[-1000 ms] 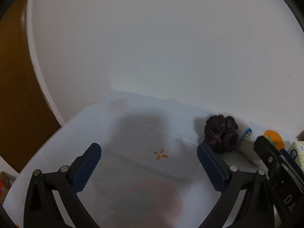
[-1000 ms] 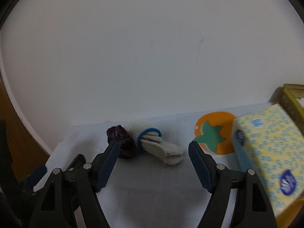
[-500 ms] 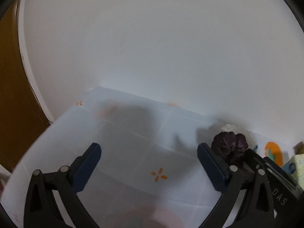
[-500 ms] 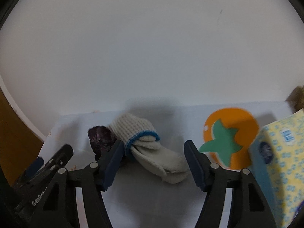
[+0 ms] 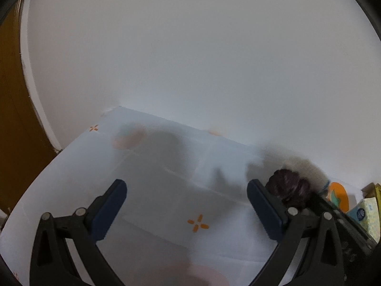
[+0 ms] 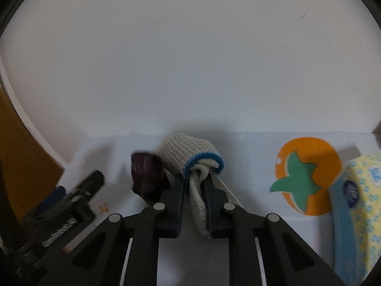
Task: Organize soft objects
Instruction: 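Grasp the white knit glove by its blue cuff with the right gripper, then grasp the dark purple scrunchie with the left gripper while the right gripper holds the glove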
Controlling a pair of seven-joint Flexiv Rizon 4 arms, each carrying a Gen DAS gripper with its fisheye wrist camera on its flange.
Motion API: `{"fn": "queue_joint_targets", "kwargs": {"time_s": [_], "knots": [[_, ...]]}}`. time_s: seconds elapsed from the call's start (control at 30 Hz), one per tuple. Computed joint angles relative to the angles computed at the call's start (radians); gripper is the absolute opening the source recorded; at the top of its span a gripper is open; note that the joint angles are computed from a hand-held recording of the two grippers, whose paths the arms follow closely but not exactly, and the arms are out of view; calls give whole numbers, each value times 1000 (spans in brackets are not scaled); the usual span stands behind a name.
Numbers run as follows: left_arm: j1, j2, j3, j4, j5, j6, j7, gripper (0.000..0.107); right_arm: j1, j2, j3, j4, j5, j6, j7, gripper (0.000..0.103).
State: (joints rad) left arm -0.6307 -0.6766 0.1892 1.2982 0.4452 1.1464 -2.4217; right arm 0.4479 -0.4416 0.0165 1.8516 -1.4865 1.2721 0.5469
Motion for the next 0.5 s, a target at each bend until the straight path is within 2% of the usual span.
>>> {"fn": "queue_joint_targets", "kwargs": {"time_s": [0.07,0.13,0.23,0.37,0.4,0.5], "knots": [[9,0,-12,8,-2,35,14,102,7,39,-10,27,-111,-40,115,17],[11,7,-22,21,-7,69,34,102,-4,65,12,49,-167,-80,181,17],[21,7,-45,31,-31,110,83,102,-19,99,54,89,-175,-135,216,17],[58,-4,-123,44,-122,161,209,102,-10,124,84,121,-140,-216,223,17],[49,-6,-122,40,-134,165,226,102,-7,127,86,123,-134,-234,225,17],[-46,-47,-17,-55,-99,88,225,102,-10,125,88,122,-121,-235,230,17]]}}
